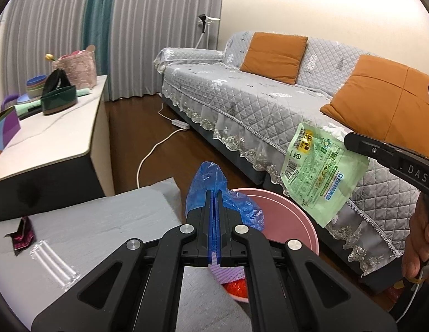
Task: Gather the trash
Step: 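Open both tools over the pink basin to drop the green and blue bags, then move both open tools back over the table toward the wrapper and tubes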
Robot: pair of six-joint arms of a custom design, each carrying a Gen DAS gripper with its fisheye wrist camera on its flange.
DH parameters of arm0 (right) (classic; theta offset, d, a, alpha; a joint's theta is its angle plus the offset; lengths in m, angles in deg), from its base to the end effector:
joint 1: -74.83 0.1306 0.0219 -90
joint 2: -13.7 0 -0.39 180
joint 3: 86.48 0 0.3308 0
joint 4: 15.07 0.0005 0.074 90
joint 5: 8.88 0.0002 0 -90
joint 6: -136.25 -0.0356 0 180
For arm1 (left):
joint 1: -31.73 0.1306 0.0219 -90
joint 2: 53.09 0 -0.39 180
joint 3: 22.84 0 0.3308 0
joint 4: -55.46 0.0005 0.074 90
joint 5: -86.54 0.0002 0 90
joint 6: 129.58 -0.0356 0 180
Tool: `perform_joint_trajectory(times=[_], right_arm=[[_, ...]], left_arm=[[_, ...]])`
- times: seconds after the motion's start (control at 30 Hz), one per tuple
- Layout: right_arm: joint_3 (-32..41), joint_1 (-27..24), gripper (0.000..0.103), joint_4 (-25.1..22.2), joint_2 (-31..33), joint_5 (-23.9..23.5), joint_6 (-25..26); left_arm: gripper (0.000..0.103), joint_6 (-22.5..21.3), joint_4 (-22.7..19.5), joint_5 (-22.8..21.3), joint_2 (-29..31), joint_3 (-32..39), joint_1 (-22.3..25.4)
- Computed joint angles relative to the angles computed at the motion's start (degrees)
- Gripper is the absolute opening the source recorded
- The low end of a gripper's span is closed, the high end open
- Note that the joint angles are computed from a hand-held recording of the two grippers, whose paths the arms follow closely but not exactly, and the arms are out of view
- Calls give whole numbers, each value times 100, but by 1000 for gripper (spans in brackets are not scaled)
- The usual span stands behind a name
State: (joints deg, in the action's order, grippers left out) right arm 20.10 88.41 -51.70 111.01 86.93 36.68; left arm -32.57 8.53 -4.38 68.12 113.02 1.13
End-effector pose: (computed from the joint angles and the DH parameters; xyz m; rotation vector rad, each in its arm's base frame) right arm 0.4822 0.1123 0.5203 -0.0085 2.0489 0.1482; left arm 0.5480 -0.3240 0.4891 0.4315 2.1129 -0.3667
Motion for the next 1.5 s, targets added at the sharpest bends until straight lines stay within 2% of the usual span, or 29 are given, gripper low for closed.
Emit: perform_joint_trajectory(times=[0.37,0.47,0.5,0.57,0.6,0.63,0.87,1.03,1.17,1.27,1.5], right_arm=[[149,-28,1,-61,212,67,-13],[164,-50,5,-65,242,125,-89],[196,-60,8,-115,263,110,-110],[221,-72,25,-163,293,95,-146],[221,-63,40,-167,296,161,-155],[218,-52,47,-163,293,248,-177],[112,-55,50,58,159,337,-374],[-144,68,59,625,-31,403,-606],[-253,435,60,1026,-95,761,-176],[-152,686,63,964,-43,850,15],[260,1198,63,815,255,796,-122]], left_arm=[[1,-82,-356,112,508,662,-50],[2,-62,-434,376,617,824,-36],[4,-74,-483,374,647,875,-45],[15,-68,-656,346,729,1021,-49],[21,-48,-660,304,722,1009,-49],[21,-10,-634,291,685,944,-41],[21,-4,-438,196,338,459,-15],[21,-6,-148,84,-231,-254,117],[21,56,117,-44,-769,-940,281],[21,88,256,-143,-1133,-1388,440],[21,-1,421,-297,-1857,-2179,966]])
